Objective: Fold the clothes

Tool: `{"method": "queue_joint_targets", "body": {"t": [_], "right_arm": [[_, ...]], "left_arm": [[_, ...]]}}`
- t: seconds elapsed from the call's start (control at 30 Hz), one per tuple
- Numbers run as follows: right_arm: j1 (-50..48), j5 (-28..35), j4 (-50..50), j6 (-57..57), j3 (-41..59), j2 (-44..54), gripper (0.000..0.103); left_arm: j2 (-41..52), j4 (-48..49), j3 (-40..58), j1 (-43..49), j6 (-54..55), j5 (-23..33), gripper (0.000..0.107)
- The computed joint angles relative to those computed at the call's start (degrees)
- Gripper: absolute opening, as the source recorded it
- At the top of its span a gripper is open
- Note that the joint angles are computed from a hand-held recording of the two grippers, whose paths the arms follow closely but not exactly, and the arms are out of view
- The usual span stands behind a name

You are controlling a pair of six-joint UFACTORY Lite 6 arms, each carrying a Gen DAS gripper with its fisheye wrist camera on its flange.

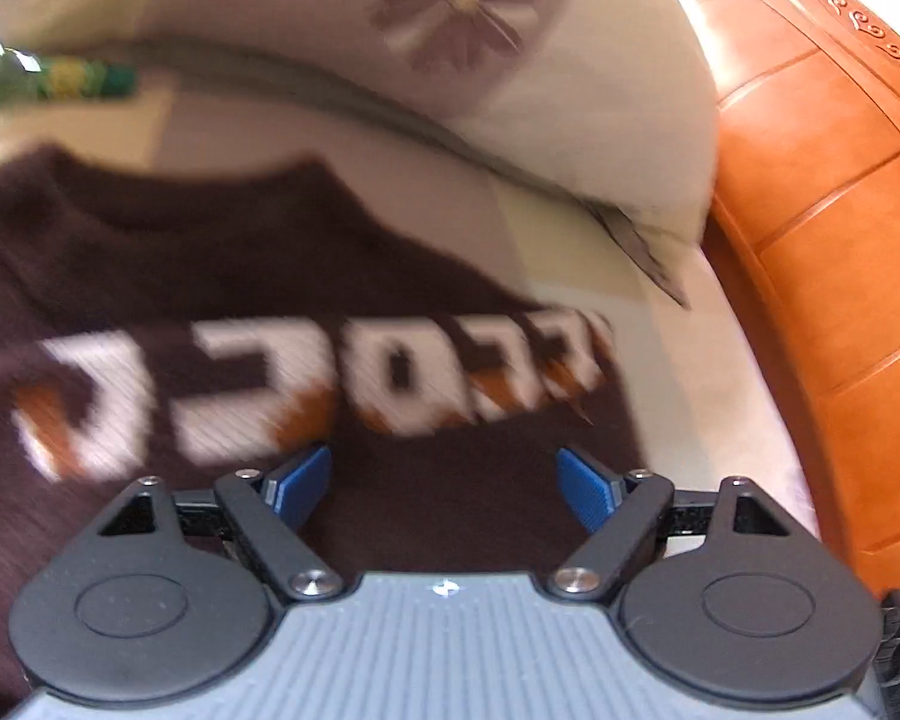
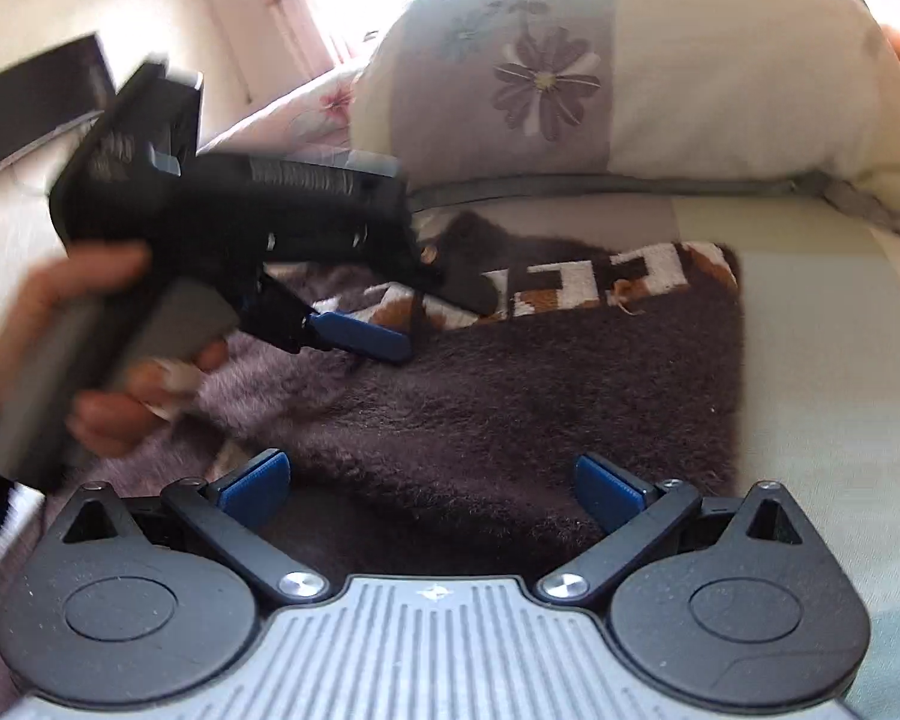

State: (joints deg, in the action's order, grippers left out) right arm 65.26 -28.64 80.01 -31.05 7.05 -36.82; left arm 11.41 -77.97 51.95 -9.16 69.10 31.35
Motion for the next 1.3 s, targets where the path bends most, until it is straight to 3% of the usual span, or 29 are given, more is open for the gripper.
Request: {"method": "queue_joint_targets", "body": {"t": [0.1,0.23,0.37,0.4,0.5,0.6,0.7,0.8,0.97,1.1,1.2,1.23,1.3], "right_arm": [[-1.14,1.19,-0.15,0.47,-0.65,-1.72,0.103],[-0.50,0.30,0.54,-0.15,0.42,0.35,0.103],[1.61,-2.06,2.71,-1.90,2.36,3.99,0.103],[2.08,-2.64,3.15,-2.17,2.86,4.92,0.103],[3.31,-3.85,4.78,-3.57,3.59,6.08,0.103],[3.39,-3.83,5.22,-4.16,3.56,5.83,0.103],[2.74,-3.27,4.61,-3.67,2.99,4.96,0.103],[2.93,-3.53,4.60,-3.42,3.02,5.19,0.103],[4.13,-4.59,5.33,-4.24,3.66,6.64,0.103],[3.94,-4.20,5.49,-4.87,3.29,5.74,0.103],[3.25,-3.47,5.08,-4.23,2.42,3.97,0.103],[3.36,-3.53,5.30,-4.32,2.31,3.66,0.103],[3.83,-3.88,6.11,-4.93,2.24,3.21,0.103]], "left_arm": [[-1.37,0.34,-1.06,3.84,3.46,-1.75,0.082],[-4.69,4.03,-2.71,6.42,-0.64,-0.27,0.082],[-5.78,1.29,-5.85,10.08,1.92,12.62,0.086],[-5.88,1.48,-6.57,10.27,1.92,13.28,0.086],[-8.00,2.94,-9.66,12.44,2.34,10.23,0.085],[-8.73,4.79,-11.29,21.27,3.34,13.43,0.085],[-10.43,9.22,-10.73,26.36,-1.41,13.11,0.085],[-11.89,12.51,-8.71,24.83,-7.29,12.32,0.085],[-7.30,3.69,-5.58,21.25,-1.59,14.71,0.086],[-4.92,5.31,-4.36,19.92,-4.03,6.32,0.081],[-9.97,8.98,-6.02,20.75,-9.74,-2.09,0.080],[-11.14,12.07,-5.80,20.90,-13.01,-2.18,0.080],[-12.80,13.75,-5.51,21.41,-13.59,4.63,0.081]]}}
